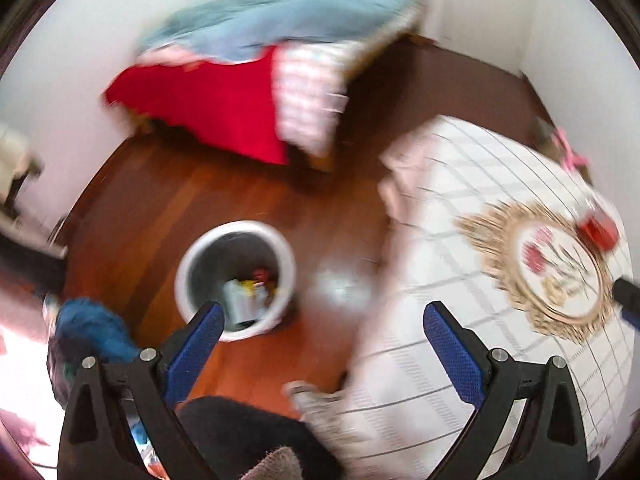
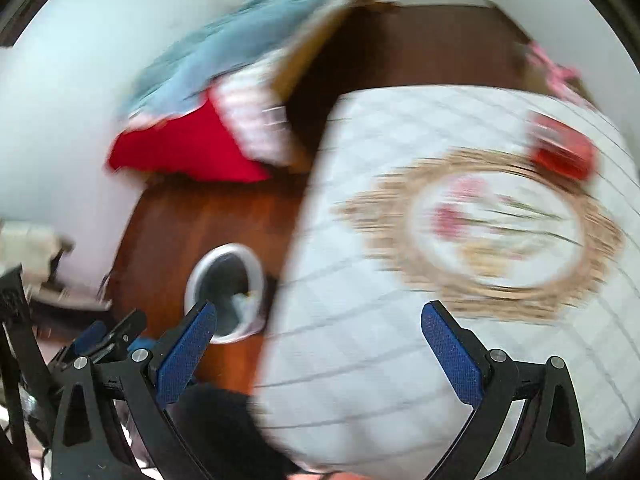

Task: Collect trash
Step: 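Move both tools back over the table toward the cola can, then grasp the red cola can with left tool while right tool grasps clear plastic cup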

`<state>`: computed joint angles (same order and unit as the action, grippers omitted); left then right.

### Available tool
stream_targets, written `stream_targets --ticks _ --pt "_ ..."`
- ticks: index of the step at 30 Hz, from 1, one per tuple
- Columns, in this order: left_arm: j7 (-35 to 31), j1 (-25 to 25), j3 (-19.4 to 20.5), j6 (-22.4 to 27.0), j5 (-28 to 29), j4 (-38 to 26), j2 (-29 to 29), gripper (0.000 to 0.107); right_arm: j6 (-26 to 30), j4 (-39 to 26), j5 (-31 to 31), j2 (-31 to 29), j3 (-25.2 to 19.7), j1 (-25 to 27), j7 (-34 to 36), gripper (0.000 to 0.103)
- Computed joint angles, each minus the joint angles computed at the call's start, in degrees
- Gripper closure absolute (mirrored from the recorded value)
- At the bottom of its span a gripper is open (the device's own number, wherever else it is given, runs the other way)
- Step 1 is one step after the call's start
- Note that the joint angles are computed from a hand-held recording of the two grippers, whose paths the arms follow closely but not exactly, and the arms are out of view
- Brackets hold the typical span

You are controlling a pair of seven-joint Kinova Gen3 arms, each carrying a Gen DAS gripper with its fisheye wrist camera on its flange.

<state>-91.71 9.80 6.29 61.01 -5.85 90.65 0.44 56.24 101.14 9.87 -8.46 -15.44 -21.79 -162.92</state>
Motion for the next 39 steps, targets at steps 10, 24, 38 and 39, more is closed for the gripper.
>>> stream_targets --ticks 10,24,38,39 --pt "5.67 24.61 6.8 -3.31 -15.28 -6.54 16.99 0.006 5.99 13.3 -6.05 -10.22 23.82 15.17 23.3 0.034" --pt "-19.47 44.7 -13.75 -8.71 -7.66 -13.58 24.81 0.006 -3.37 16.58 -22.46 4.32 48.87 12.76 55.69 0.057" --pt "-50.84 32.96 15.92 7.5 -15.43 -38.89 37.53 0.006 2.47 17.15 -26.89 2.31 36.9 37.75 63.47 0.057" --pt "-52.52 34.0 14.5 9.83 -13.88 -41.54 39.19 0.006 2.86 16.91 -27.67 3.13 37.01 38.76 64.37 0.057"
